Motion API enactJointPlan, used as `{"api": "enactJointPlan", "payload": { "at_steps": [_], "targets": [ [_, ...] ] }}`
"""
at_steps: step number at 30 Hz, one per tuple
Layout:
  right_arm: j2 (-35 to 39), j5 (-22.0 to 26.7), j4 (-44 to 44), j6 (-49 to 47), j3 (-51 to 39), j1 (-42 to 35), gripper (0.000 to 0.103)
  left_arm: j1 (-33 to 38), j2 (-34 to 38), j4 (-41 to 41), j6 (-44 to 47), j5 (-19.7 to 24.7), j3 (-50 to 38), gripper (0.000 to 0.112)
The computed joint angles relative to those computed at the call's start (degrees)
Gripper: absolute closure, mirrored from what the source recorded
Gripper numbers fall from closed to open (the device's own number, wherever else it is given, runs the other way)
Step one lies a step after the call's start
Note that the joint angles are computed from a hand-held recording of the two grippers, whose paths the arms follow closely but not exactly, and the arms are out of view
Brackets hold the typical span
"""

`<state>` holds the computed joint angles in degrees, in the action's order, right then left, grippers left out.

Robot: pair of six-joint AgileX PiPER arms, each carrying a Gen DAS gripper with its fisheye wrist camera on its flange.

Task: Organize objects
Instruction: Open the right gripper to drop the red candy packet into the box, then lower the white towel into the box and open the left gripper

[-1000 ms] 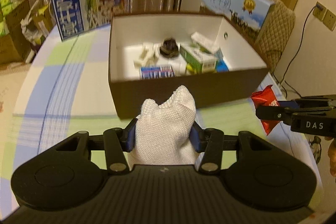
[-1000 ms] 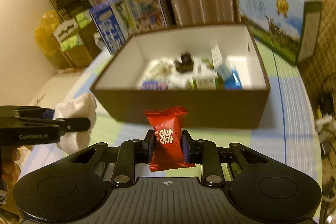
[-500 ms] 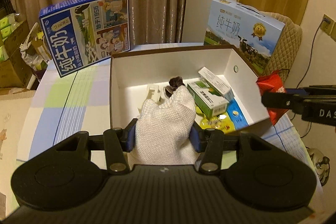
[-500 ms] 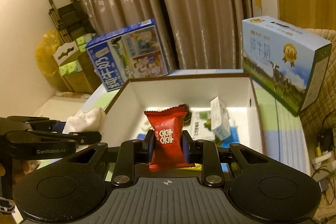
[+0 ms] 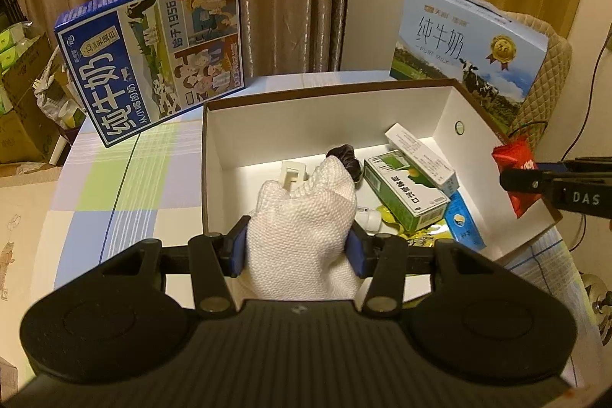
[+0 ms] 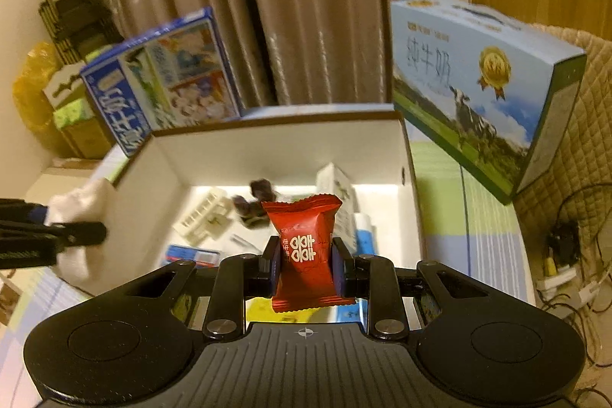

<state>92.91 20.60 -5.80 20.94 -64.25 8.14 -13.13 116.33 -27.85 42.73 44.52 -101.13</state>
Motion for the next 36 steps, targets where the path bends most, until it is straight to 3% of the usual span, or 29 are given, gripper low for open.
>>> {"api": "enactJointPlan", "payload": {
  "at_steps": [8,13,19,36],
  "targets": [
    [3.99,0.61,0.31,-1.78,-2.0,-1.38,0.079,-0.84,4.11,2.62,-2.55,1.45,-4.75,0.067],
    [5.56,1.37,6.07,-6.39,-3.67,-2.75,0.078,-1.12,6.04,3.62,-3.59,2.58,-7.06,0.067],
    [4.11,-1.35,7.81,-6.19,-2.12,-3.4,0.069,-1.39,7.06,3.82,-3.65,3.53,-8.36,0.067],
    [3.5,0.22,8.11,-5.57,-1.53,-3.71,0.067,-2.76,9.24,4.98,-5.0,5.52,-10.98,0.066]
  ]
}}
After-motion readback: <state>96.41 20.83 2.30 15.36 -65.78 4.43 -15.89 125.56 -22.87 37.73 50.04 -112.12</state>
